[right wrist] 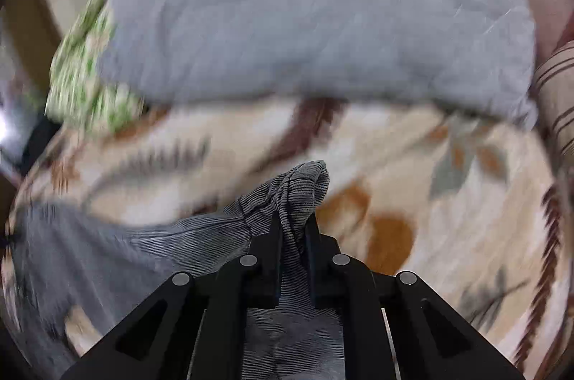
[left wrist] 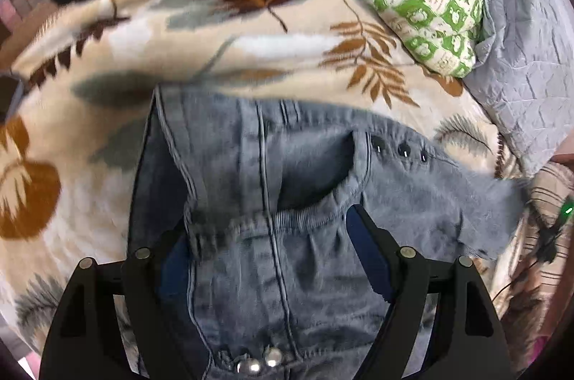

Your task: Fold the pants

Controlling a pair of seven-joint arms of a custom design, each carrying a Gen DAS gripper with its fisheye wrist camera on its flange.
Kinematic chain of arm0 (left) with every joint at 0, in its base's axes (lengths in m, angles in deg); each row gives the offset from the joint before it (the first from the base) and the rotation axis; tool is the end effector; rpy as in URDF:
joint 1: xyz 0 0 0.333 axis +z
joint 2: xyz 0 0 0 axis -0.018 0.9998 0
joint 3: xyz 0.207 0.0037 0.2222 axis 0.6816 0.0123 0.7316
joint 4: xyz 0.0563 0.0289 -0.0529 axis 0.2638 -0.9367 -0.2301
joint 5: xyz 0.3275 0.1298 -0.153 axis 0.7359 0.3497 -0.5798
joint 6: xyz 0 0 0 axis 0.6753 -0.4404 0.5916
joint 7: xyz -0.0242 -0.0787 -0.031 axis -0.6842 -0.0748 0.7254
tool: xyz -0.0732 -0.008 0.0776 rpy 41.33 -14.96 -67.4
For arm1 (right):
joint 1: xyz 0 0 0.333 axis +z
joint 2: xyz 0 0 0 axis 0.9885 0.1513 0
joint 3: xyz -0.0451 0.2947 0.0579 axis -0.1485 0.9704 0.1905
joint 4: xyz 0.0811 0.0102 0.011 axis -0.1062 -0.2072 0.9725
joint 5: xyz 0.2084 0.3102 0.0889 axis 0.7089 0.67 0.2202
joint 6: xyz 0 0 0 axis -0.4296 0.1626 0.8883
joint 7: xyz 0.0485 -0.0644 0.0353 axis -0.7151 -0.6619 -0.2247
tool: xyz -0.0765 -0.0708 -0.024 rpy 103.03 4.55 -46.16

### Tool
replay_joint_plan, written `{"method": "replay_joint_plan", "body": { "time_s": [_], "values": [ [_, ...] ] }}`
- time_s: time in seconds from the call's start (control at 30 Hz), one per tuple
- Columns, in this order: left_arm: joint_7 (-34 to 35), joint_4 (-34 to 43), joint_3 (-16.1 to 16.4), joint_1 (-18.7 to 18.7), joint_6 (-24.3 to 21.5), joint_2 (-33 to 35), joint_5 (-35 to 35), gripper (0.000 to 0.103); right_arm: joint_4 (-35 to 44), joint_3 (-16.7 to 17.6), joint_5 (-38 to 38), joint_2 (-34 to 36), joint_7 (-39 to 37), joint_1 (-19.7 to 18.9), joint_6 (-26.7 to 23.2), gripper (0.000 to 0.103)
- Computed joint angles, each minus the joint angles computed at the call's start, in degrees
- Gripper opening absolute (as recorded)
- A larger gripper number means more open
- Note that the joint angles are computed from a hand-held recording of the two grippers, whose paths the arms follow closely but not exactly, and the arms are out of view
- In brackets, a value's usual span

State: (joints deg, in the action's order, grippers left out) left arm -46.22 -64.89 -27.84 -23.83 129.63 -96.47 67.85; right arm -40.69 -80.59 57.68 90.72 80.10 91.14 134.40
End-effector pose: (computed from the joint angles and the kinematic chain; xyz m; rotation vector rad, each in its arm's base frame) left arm 0.2581 -0.1548 0.5353 -2.8183 0.9225 -0.4236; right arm 0.6392 0.1355 0.5338 -2.2292 1.1597 -0.2173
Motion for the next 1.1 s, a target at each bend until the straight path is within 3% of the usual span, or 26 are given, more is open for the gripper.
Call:
{"method": "replay_joint_plan", "body": {
  "time_s": [0.17,0.2,0.23,0.3,0.37,0.43,0.47,0.6,0.73,0.8,0.87,0.9,0.93,1.1],
  "values": [
    [1.7,-0.1,1.4,1.5,-0.3,5.1,-0.2,0.081,9.4,-1.3,-7.8,8.6,10.7,3.0,-1.4,0.014],
    [1.5,-0.2,1.0,1.8,-0.6,5.1,0.1,0.081,10.3,-1.8,-10.2,9.8,12.9,3.8,-2.3,0.023],
    [1.7,0.1,0.7,2.0,-0.9,5.2,0.4,0.081,10.6,-2.1,-11.7,10.5,14.5,4.3,-2.5,0.025],
    [1.9,0.2,0.9,1.9,-1.3,4.1,-0.1,0.081,9.3,-1.3,-9.6,9.2,14.1,3.1,-1.8,0.027],
    [1.2,-0.9,0.7,1.4,-1.6,0.6,-1.1,0.081,8.1,-0.3,-4.0,6.9,12.2,0.1,-3.5,0.036],
    [-0.3,-2.4,-0.2,0.5,-2.1,-3.9,-1.8,0.081,5.0,-0.2,2.8,3.2,10.0,-3.4,-6.2,0.053],
    [-1.4,-3.4,-0.7,-0.3,-2.4,-6.5,-2.4,0.081,4.5,-0.5,4.7,2.4,9.7,-4.5,-7.9,0.056],
    [-7.4,-6.8,-2.3,-3.2,-2.7,-13.6,-5.1,0.081,-1.5,-2.1,8.8,-1.9,9.3,-7.3,-14.9,0.056],
    [-16.3,-12.6,-3.8,-6.4,2.8,-19.9,-8.9,0.081,-7.8,-2.7,10.3,-4.4,10.9,-7.1,-13.7,0.056],
    [-19.3,-12.6,-5.0,-7.2,4.5,-18.1,-8.5,0.081,-10.0,-2.5,12.3,-5.0,11.3,-6.7,-11.1,0.056],
    [-19.5,-10.1,-4.9,-8.2,3.3,-14.6,-7.0,0.081,-11.7,-2.2,14.2,-5.4,11.6,-6.0,-7.9,0.053],
    [-18.6,-9.3,-4.2,-9.1,5.0,-12.9,-6.7,0.081,-11.7,-2.0,16.1,-5.4,11.0,-6.1,-7.8,0.025],
    [-18.2,-8.7,-3.9,-9.9,5.5,-12.2,-6.5,0.081,-9.9,-2.1,17.1,-4.3,10.9,-6.3,-9.4,0.009],
    [-14.2,-1.7,-4.9,-10.1,0.0,-4.2,-2.4,0.081,-9.6,-2.5,22.7,-7.1,3.3,-7.1,-7.6,0.009]
  ]
}}
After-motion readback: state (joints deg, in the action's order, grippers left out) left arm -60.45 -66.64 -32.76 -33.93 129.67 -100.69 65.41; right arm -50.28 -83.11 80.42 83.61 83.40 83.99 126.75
